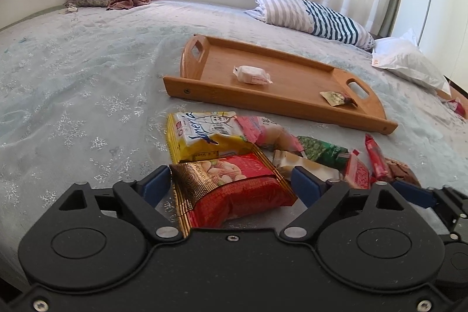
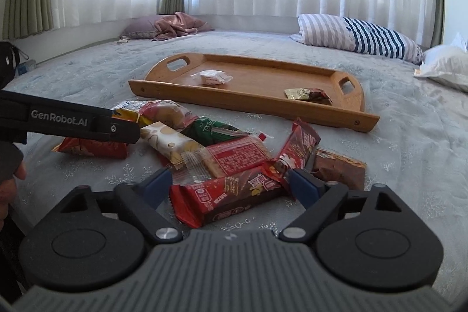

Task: Organize snacks
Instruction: 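Move both tools back over the snack pile, then grasp the red chip bag with the left gripper while the right grasps a red chocolate bar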

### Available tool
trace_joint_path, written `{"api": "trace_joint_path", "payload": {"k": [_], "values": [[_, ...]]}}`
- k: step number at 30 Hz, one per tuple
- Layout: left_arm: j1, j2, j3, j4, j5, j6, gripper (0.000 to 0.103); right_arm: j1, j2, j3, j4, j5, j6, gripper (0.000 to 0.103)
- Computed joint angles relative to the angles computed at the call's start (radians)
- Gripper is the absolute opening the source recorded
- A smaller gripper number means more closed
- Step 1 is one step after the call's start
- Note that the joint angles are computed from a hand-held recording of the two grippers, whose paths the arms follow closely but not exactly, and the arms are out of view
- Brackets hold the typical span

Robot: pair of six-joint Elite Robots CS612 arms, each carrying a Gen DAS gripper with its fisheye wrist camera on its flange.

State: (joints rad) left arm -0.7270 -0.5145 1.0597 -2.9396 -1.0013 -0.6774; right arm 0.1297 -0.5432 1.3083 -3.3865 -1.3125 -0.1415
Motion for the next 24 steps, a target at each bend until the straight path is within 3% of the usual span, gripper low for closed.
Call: {"api": "trace_joint_path", "payload": {"k": [4, 5, 8, 10, 13, 18, 21, 24], "values": [[-0.008, 0.001, -0.004, 0.010, 0.026, 0.016, 0.083, -0.001, -0.004, 0.007, -0.009, -0.007, 0.000, 0.068], [-0.011, 0.002, -0.006, 0.013, 0.042, 0.016, 0.075, -0.001, -0.005, 0.011, -0.016, -0.008, 0.001, 0.067], [-0.014, 0.004, -0.013, 0.022, 0.047, 0.014, 0.074, 0.000, -0.007, 0.020, -0.043, -0.011, 0.001, 0.061], [-0.015, 0.004, -0.015, 0.027, 0.053, 0.010, 0.074, 0.002, -0.010, 0.028, -0.071, -0.007, -0.009, 0.048], [-0.016, 0.003, -0.015, 0.028, 0.054, 0.007, 0.074, 0.008, -0.012, 0.034, -0.098, -0.019, -0.056, 0.037], [-0.018, -0.003, -0.007, 0.011, 0.065, 0.008, 0.073, 0.013, -0.014, 0.037, -0.096, -0.045, -0.053, 0.038], [-0.019, -0.010, 0.004, -0.002, 0.074, 0.005, 0.073, 0.007, -0.021, 0.045, -0.078, -0.026, -0.004, 0.052], [-0.020, -0.014, 0.008, -0.006, 0.086, 0.004, 0.073, 0.000, -0.027, 0.057, -0.062, -0.029, 0.019, 0.054]]}}
